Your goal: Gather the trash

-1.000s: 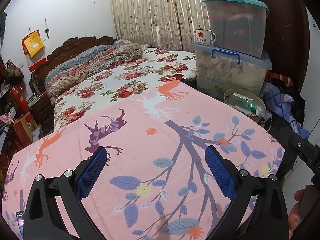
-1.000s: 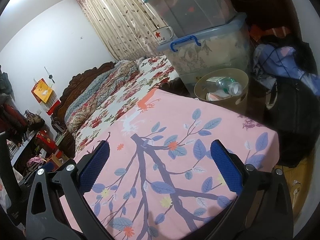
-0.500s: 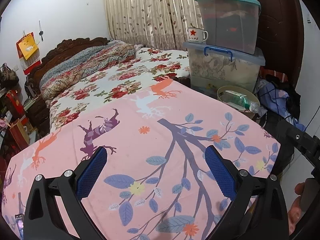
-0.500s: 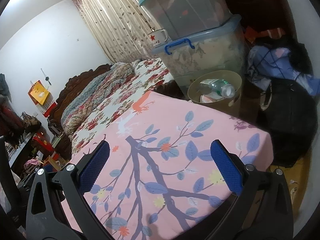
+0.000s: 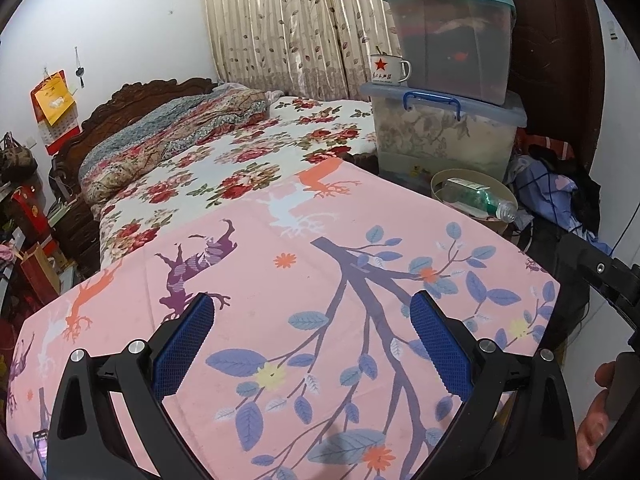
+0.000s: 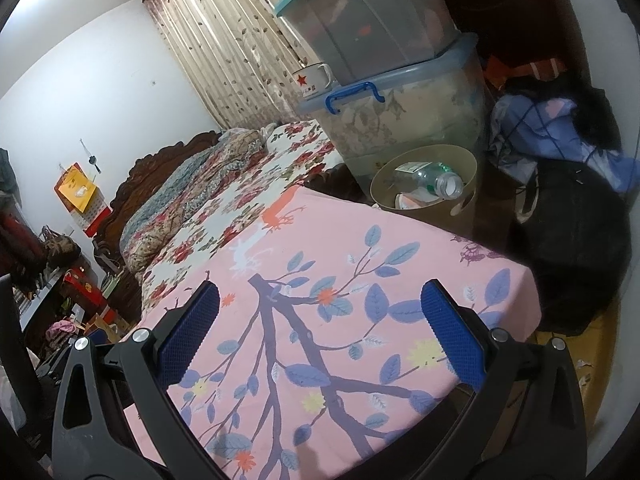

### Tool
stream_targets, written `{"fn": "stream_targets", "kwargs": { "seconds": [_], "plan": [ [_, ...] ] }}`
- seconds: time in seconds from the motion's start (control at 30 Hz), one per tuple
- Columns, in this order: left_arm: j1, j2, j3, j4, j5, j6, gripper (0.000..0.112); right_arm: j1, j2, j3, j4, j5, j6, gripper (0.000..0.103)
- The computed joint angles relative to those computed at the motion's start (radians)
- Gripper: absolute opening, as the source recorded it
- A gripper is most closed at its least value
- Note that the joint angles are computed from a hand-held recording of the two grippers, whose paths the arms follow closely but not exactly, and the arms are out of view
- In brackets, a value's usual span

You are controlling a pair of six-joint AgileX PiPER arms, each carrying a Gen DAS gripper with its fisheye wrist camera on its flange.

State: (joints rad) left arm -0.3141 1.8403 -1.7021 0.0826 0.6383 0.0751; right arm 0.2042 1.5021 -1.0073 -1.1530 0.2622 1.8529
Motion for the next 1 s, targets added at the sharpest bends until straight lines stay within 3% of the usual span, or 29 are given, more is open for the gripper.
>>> {"fn": "stream_targets", "kwargs": {
  "seconds": [1.0],
  "plan": [
    [0.005,0.027,-0.018,0.046,0.045,-0.022,0.095,0.019,0.036,-0.025,0.046,-0.002,-0.036,0.100]
  ]
}}
